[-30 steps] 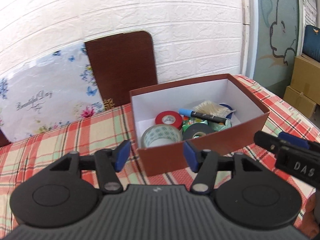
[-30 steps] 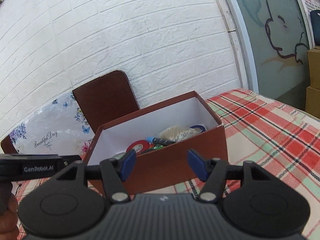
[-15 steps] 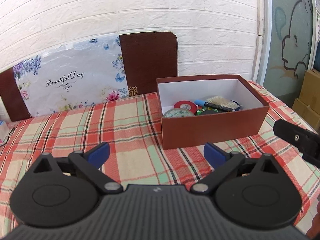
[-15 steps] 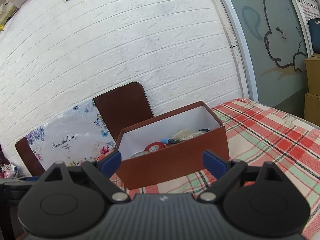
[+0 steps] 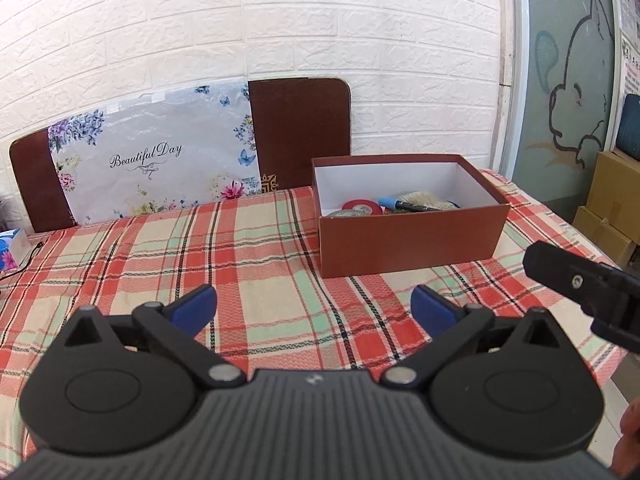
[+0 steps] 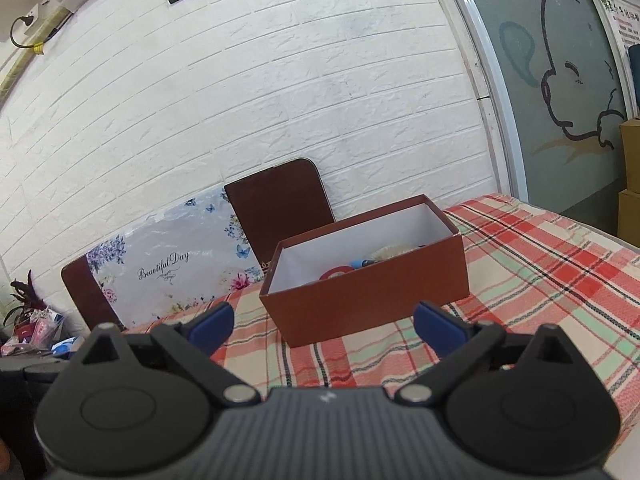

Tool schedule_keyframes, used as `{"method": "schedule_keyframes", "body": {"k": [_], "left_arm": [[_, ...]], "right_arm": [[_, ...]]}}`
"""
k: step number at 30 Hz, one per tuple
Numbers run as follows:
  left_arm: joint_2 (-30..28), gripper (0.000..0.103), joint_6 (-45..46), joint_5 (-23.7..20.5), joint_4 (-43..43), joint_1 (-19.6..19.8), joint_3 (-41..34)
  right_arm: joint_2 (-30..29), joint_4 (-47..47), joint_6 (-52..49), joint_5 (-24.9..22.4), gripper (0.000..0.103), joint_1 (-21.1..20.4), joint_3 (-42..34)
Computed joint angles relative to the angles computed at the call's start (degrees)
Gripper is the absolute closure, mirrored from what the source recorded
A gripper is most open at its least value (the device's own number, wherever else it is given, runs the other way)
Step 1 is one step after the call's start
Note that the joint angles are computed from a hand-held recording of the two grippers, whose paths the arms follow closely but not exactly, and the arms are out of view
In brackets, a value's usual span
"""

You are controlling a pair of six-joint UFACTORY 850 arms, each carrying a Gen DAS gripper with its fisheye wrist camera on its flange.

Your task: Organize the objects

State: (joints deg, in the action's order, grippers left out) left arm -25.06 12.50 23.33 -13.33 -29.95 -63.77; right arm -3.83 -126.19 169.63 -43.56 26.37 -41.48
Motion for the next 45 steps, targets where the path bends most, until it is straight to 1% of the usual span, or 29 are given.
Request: {"method": "schedule_keyframes", "body": {"k": [5,10,15,18,21,23,25,30,33,37,38,40,42,45], "left_arm": [[3.07,0.000,-2.57,2.67,2.83,-0.05,3.87],[6.63,0.000,-3.76,7.35,4.13,-0.09,8.39],[7.56,0.000,-4.14,9.11,4.64,-0.29,9.44],[6.60,0.000,-4.31,7.97,4.98,-0.32,8.08],[5.06,0.000,-5.35,5.75,5.24,-0.22,6.10],[3.71,0.000,-4.07,4.52,3.60,-0.41,4.51],[2.21,0.000,-2.40,3.12,1.82,-0.55,2.67],[-1.95,0.000,2.35,-0.02,-2.46,-0.95,-2.43],[-4.44,0.000,6.20,-2.15,-5.66,-1.14,-5.55],[-7.58,0.000,13.78,-3.98,-13.09,-1.39,-9.34],[-8.21,0.000,15.20,-3.84,-14.71,-1.42,-9.96],[-9.34,0.000,18.09,-2.84,-17.97,-1.54,-11.02],[-10.24,0.000,20.32,-2.10,-20.32,-1.59,-11.93],[-11.36,0.000,22.95,-2.59,-22.74,-1.56,-13.42]], "right_arm": [[2.14,2.65,-2.07,-2.21,0.001,2.59,1.59],[4.34,4.06,-2.58,-4.41,0.000,4.97,3.11],[5.90,5.49,-4.18,-7.58,0.000,7.24,4.18],[5.40,6.46,-4.47,-8.74,0.000,7.47,3.80],[3.99,8.30,-5.86,-12.03,0.000,7.76,3.15],[2.99,8.95,-6.84,-12.97,0.000,7.41,2.57],[2.08,8.75,-7.01,-11.82,0.000,6.34,1.93],[-0.84,6.54,-4.75,-6.11,0.000,2.02,0.08],[-2.96,7.04,-5.19,-2.55,0.000,-0.39,-1.75],[-5.53,5.63,-2.58,2.90,0.000,-3.73,-3.72],[-6.25,5.45,-2.07,3.67,0.000,-4.29,-4.18],[-7.57,5.31,-1.14,3.91,0.000,-4.97,-4.92],[-8.67,5.83,-0.82,3.19,0.000,-5.28,-5.55],[-10.20,8.27,-1.99,2.05,0.000,-5.35,-6.78]]}}
